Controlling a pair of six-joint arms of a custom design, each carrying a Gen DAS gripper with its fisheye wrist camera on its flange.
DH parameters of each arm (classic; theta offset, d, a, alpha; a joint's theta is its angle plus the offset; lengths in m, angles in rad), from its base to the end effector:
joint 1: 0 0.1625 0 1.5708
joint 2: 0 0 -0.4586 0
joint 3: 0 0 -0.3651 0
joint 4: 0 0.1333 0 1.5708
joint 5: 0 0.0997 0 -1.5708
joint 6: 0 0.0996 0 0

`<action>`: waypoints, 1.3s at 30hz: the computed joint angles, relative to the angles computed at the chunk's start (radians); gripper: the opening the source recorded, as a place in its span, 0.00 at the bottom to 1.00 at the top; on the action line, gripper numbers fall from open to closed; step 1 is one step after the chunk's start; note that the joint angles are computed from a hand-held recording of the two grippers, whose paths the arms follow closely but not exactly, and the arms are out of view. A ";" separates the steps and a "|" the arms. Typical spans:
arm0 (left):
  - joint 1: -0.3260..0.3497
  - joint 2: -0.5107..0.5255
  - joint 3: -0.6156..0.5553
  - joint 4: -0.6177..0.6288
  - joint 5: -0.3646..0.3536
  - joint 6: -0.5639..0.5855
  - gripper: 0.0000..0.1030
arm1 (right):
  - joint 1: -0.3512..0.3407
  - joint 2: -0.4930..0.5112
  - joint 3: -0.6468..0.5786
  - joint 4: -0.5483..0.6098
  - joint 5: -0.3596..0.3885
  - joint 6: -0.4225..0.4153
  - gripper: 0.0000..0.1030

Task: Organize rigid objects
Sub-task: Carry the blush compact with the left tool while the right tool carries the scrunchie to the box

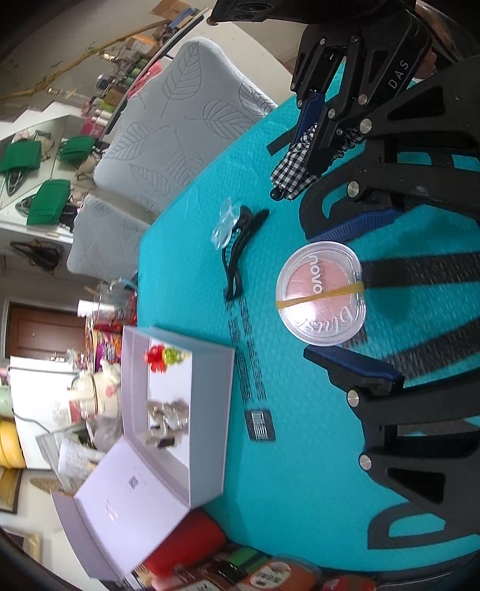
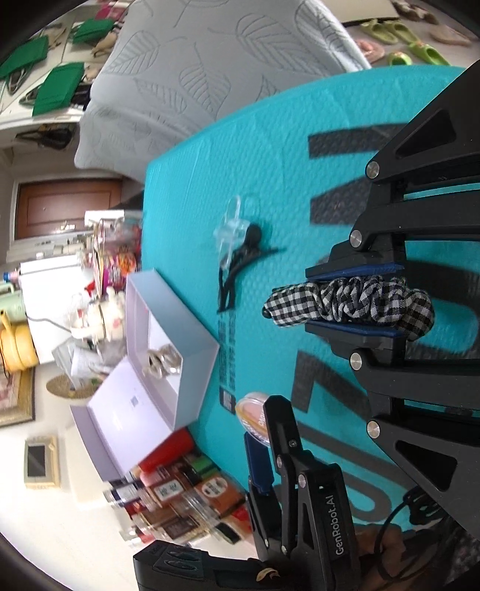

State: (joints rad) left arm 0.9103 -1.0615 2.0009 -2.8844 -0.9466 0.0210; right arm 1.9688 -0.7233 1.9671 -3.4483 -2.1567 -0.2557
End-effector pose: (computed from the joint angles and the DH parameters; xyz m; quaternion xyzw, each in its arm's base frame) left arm -0.1932 -0.5609 0.2294 0.2587 0.9004 -0.2629 0.2308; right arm 0.3010 -0.5141 0.1124 0.2069 -0.8905 0.3171 0.2525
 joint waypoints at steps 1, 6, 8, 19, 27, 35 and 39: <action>0.002 -0.010 0.005 -0.003 0.009 -0.003 0.54 | 0.003 0.004 -0.007 0.009 0.006 -0.003 0.20; 0.011 -0.049 0.024 -0.010 0.040 -0.012 0.54 | 0.023 0.034 -0.049 0.049 0.037 -0.020 0.20; 0.013 -0.064 0.029 -0.011 0.053 -0.012 0.54 | 0.029 0.047 -0.064 0.062 0.051 -0.025 0.20; 0.031 -0.122 0.026 -0.027 0.108 0.002 0.54 | 0.056 0.110 -0.165 0.147 0.105 -0.041 0.20; 0.049 -0.125 -0.017 -0.026 0.113 0.043 0.54 | 0.071 0.141 -0.240 0.211 0.109 -0.060 0.20; 0.060 -0.099 -0.088 -0.029 0.091 0.099 0.54 | 0.076 0.156 -0.316 0.263 0.105 -0.094 0.20; 0.062 -0.079 -0.128 -0.035 0.079 0.124 0.54 | 0.078 0.158 -0.357 0.287 0.100 -0.129 0.20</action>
